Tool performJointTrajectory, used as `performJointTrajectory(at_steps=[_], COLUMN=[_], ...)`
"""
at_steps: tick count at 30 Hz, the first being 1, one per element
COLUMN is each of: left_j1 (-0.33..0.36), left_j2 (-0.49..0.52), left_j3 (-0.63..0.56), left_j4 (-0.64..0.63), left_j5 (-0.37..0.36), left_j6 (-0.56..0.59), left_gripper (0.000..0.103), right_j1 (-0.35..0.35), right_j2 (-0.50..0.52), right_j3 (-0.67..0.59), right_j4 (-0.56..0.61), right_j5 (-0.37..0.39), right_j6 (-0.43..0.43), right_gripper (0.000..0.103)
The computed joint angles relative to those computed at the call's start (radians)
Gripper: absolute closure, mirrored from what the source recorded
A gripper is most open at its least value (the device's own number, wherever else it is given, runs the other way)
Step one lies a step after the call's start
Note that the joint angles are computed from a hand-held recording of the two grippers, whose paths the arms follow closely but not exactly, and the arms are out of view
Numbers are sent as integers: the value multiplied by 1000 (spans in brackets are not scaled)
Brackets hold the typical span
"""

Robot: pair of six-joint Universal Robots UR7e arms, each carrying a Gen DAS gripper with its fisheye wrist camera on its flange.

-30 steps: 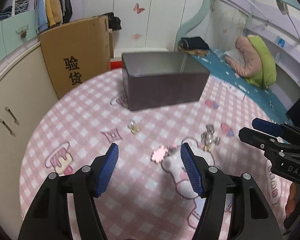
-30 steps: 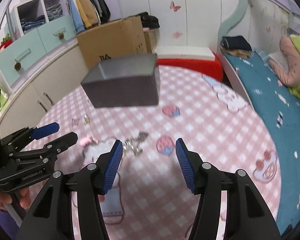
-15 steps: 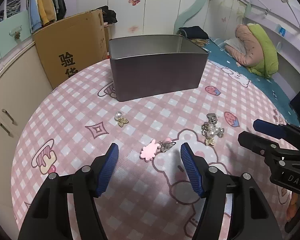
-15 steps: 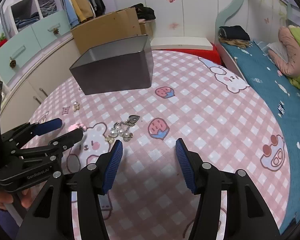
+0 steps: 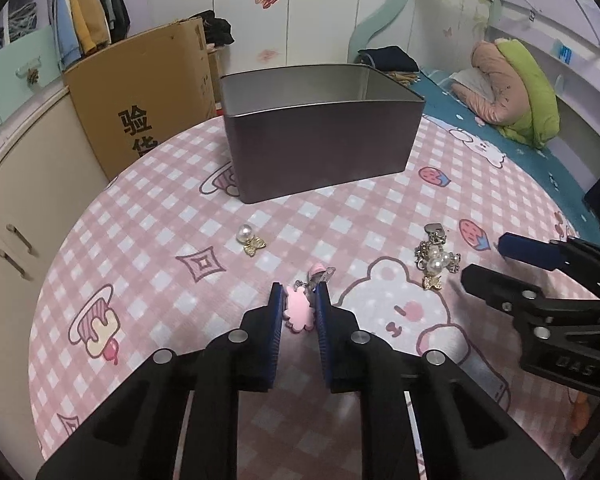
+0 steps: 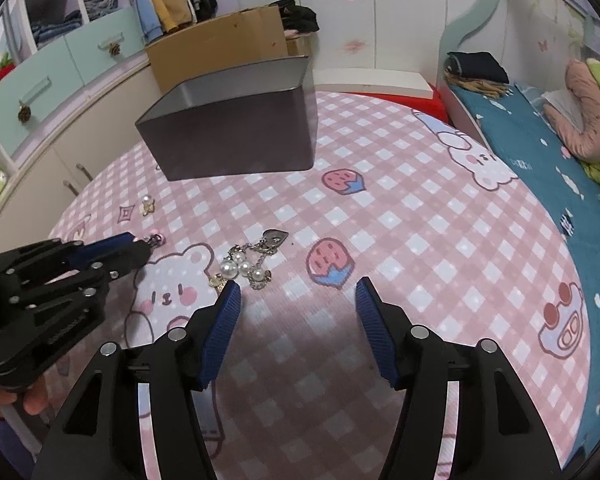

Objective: Organize jewelry
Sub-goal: 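Grasp the pink flower charm with the left gripper while the right gripper grasps the pearl chain pendant, then lift both pieces and lower them into the grey box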

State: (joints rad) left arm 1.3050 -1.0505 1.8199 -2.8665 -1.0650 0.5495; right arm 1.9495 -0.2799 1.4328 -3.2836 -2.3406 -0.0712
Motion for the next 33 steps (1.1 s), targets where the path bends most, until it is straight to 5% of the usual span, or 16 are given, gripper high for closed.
performJointTrajectory(at_steps=[6,13,21,33], left_j1=[8,16,15,-44], left_j2=[-29,-54,-89,-133], left_j3=[1,-7,-8,-77], left_j4=[22,65,103,153], left_j5=[-38,-80,-139,-252], left_j6=[-12,-34,-47,-26], left_gripper=[89,89,89,89], right_j1=[4,12,34,93], right_j2=[27,49,-6,-80], right_j3=[-56,-100,-33,-32], right_j4=[40,83,26,-89], right_j5=[-7,3,38,27], right_j6=[-48,-112,-96,-188], right_gripper=[50,88,94,94])
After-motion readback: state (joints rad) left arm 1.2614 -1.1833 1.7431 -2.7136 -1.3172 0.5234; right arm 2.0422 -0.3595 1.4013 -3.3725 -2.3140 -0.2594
